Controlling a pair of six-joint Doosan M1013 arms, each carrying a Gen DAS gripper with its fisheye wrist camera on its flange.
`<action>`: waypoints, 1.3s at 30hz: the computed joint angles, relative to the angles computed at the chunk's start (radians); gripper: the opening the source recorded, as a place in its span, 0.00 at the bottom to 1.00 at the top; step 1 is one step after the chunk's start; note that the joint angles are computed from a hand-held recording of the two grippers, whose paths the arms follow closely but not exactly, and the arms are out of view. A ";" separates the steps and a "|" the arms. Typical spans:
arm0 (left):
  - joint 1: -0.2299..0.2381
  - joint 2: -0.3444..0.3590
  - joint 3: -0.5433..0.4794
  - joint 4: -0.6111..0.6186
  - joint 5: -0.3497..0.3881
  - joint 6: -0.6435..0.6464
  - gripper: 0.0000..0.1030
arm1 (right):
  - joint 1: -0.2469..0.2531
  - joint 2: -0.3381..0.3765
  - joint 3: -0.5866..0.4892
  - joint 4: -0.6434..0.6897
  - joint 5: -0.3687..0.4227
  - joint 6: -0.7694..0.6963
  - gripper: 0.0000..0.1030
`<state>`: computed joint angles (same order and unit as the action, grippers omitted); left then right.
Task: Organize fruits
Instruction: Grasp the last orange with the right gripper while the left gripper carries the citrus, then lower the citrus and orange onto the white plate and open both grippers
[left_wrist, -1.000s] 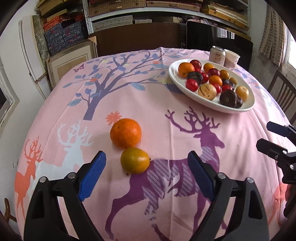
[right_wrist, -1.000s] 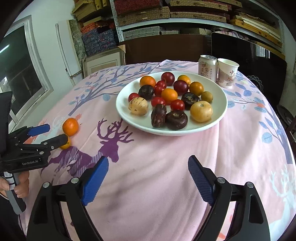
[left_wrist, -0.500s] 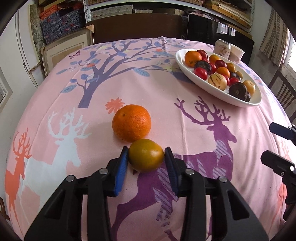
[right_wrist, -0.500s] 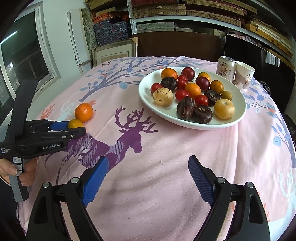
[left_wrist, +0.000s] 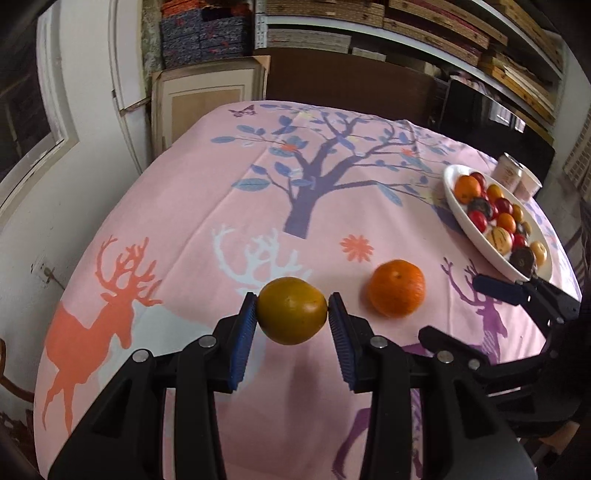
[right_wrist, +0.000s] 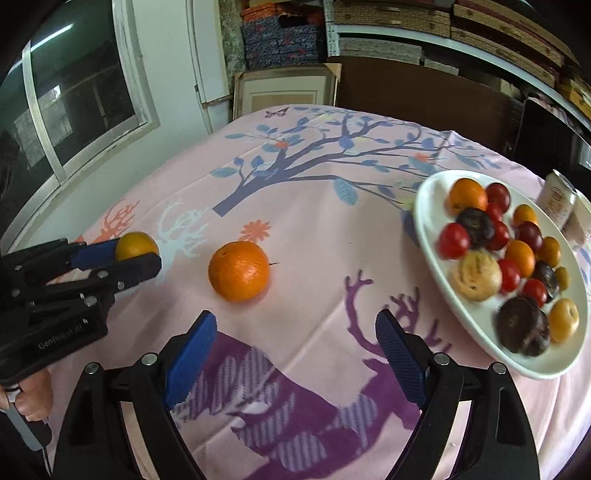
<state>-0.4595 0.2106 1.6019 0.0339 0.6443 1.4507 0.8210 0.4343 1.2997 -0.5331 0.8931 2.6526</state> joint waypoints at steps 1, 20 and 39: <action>0.004 0.002 -0.002 0.023 -0.001 -0.034 0.37 | -0.002 0.016 -0.022 0.018 0.006 -0.037 0.86; -0.052 -0.011 0.023 0.071 -0.022 0.012 0.38 | -0.003 -0.073 0.096 -0.040 -0.025 0.064 0.44; -0.251 0.095 -0.195 -0.112 0.074 0.218 0.38 | -0.025 -0.274 0.334 -0.253 0.014 0.335 0.44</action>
